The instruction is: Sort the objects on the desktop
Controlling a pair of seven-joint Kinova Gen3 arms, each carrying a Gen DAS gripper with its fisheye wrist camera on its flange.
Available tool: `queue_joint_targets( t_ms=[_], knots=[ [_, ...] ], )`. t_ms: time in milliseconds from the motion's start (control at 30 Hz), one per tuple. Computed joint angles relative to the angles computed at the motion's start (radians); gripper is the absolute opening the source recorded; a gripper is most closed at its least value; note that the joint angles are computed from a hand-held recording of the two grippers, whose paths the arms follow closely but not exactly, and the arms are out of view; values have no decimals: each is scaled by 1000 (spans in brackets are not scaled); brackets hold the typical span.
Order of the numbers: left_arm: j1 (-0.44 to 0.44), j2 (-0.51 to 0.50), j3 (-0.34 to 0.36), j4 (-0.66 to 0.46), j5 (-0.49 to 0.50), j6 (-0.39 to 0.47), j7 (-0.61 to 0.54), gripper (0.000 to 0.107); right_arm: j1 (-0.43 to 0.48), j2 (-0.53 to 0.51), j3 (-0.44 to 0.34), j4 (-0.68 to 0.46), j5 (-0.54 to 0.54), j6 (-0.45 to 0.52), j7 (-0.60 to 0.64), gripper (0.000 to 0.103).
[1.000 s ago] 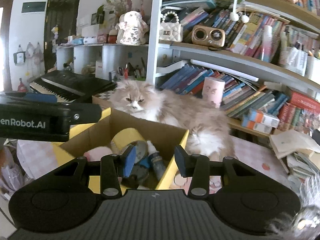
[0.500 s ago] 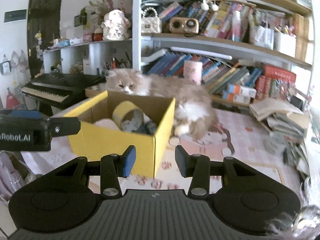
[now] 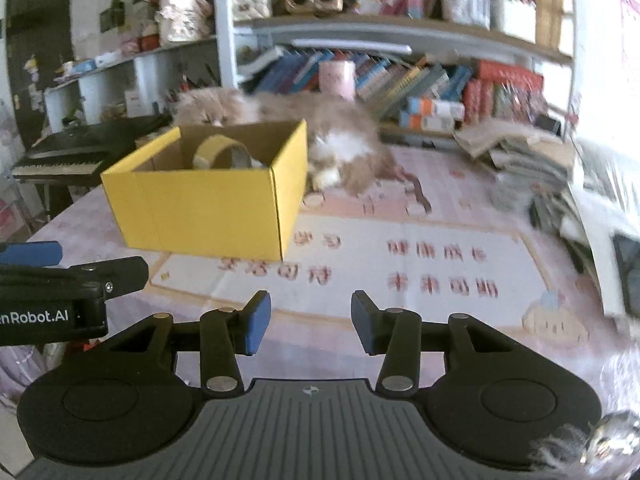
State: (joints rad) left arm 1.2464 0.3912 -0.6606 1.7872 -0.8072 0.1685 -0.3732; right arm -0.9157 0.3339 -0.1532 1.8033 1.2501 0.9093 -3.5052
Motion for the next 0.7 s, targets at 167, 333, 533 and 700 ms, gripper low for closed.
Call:
queue_joint_targets(
  t_ms=[167,333,533,700],
  knots=[
    [-45,-5,75,-2,-1,29,-14,97,4,-5,-4,4,-65,10,11,48],
    [-147,-14,211,-22,-4,72,-36,98,-6,-9,-5,13,-96,30,12,58],
    [-215,-18,302,-31,-44,89,-2,103,-9,-9,-4,13,-103,49,29,69],
    [-298,-13,412,-56,-29,134,-38,103,-2,-12,-3,15,-112,50,27,73]
  ],
)
